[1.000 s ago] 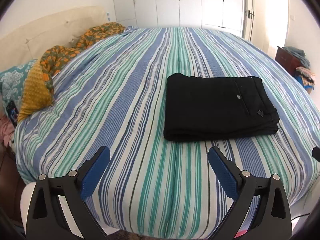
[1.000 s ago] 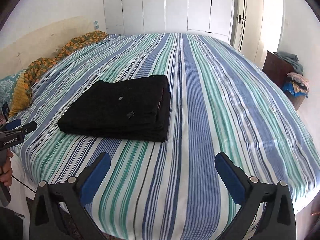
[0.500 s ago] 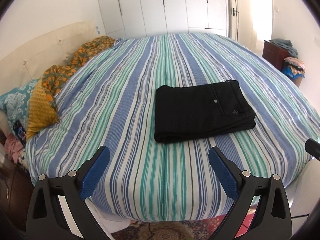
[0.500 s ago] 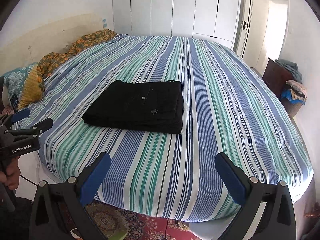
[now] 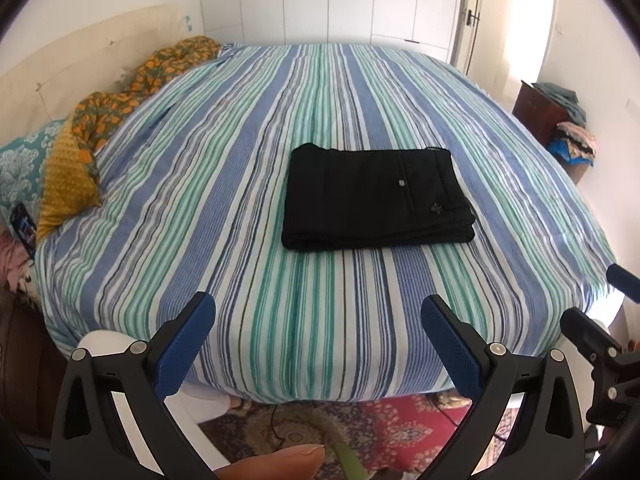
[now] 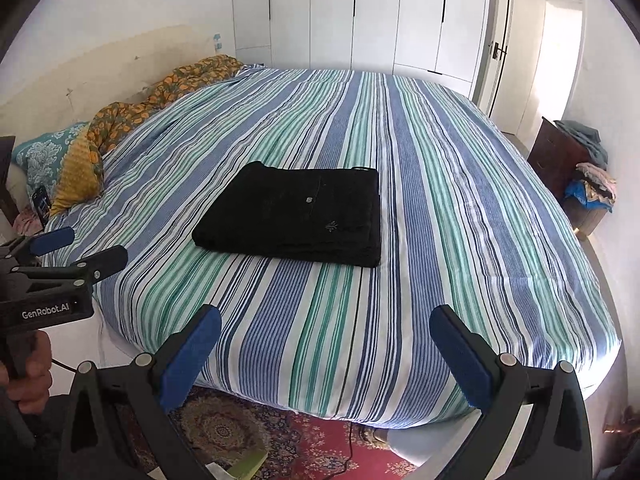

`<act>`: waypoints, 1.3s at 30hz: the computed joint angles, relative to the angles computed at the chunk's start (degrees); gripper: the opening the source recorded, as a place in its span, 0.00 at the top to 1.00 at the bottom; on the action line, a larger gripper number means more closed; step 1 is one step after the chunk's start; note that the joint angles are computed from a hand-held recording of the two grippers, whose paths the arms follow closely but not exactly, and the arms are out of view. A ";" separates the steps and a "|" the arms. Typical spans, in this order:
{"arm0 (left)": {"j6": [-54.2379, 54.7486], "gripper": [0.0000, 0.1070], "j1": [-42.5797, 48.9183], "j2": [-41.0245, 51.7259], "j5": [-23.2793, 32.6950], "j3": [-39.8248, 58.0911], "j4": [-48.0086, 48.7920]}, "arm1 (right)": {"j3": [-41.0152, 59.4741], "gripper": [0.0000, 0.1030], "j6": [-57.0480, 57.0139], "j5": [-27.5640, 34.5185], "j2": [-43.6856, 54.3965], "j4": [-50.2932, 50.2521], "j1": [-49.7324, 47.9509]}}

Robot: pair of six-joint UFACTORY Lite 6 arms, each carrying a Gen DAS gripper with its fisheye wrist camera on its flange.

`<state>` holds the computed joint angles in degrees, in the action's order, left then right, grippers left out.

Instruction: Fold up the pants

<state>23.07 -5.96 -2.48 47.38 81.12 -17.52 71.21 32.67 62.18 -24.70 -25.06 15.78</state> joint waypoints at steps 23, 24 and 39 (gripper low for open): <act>-2.01 0.05 -1.86 -5.58 3.54 -1.21 6.63 | 3.23 0.00 2.25 5.39 0.60 -1.83 2.59; -1.74 0.05 -1.75 -5.51 3.59 -1.18 6.43 | 3.33 0.00 2.47 5.41 0.77 -1.94 2.83; -2.19 0.05 -2.43 -5.14 3.62 -1.55 6.51 | 2.11 0.00 3.65 5.21 0.92 -2.07 3.67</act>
<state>20.88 -8.39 -7.62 51.01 79.56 -11.01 73.32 36.32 67.38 -23.78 -27.13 19.45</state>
